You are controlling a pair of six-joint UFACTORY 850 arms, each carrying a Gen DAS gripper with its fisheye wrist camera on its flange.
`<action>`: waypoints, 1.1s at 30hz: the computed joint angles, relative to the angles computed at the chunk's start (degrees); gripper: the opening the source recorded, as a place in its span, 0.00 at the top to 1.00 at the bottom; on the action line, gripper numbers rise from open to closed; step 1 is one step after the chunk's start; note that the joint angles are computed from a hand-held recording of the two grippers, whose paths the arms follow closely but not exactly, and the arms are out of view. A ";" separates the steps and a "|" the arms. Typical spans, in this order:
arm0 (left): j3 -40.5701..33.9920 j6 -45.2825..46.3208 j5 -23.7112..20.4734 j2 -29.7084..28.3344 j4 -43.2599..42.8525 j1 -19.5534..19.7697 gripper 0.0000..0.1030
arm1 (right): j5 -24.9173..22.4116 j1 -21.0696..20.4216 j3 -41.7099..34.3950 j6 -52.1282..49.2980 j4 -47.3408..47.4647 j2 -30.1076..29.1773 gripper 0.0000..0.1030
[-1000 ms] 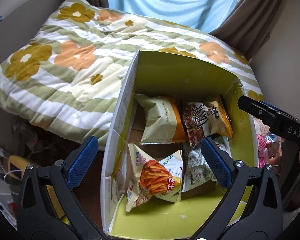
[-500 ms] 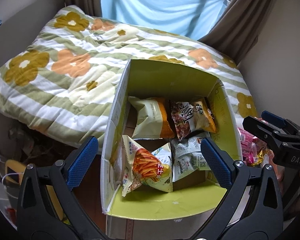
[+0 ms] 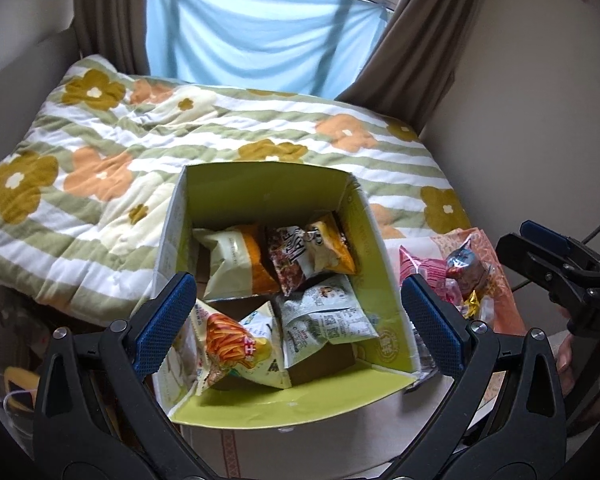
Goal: Organize snacks
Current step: 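Move both tools back over the remaining snack pile, then grasp the brown-purple bag with the left gripper while the right grasps the white paper pouch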
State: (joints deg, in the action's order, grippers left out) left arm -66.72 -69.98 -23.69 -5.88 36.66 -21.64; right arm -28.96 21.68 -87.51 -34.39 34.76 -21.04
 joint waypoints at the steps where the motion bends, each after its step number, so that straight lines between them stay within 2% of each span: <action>1: -0.77 -0.78 -0.20 -0.51 0.83 -0.77 0.01 | 0.59 -0.57 0.61 -0.72 0.48 0.77 0.00; 4: -3.75 -3.08 -1.35 -2.67 2.69 -3.36 0.01 | 1.77 -3.33 2.29 -3.28 2.36 2.84 0.00; 9: -9.78 -7.41 -4.42 -7.43 4.85 -8.37 0.01 | 0.42 -8.44 3.40 -7.29 6.39 3.93 0.00; 14: -16.73 -11.28 -8.27 -13.67 4.11 -12.73 0.01 | -0.41 -14.16 6.52 -19.12 16.90 5.90 0.00; 20: -25.57 -16.12 -16.08 -22.04 3.15 -17.57 0.01 | -7.58 -21.05 5.77 -30.03 23.00 3.96 0.00; 25: -28.70 -22.59 -20.54 -26.78 1.53 -20.66 0.01 | -14.78 -25.62 4.57 -37.86 26.21 0.10 0.00; 29: -31.79 -24.13 -24.16 -30.81 -0.24 -22.58 0.01 | -18.39 -27.63 3.27 -40.04 23.88 -3.40 0.00; 33: -35.60 -22.03 -26.96 -34.84 -2.45 -22.79 0.01 | -19.24 -28.46 2.99 -40.26 21.56 -6.01 0.00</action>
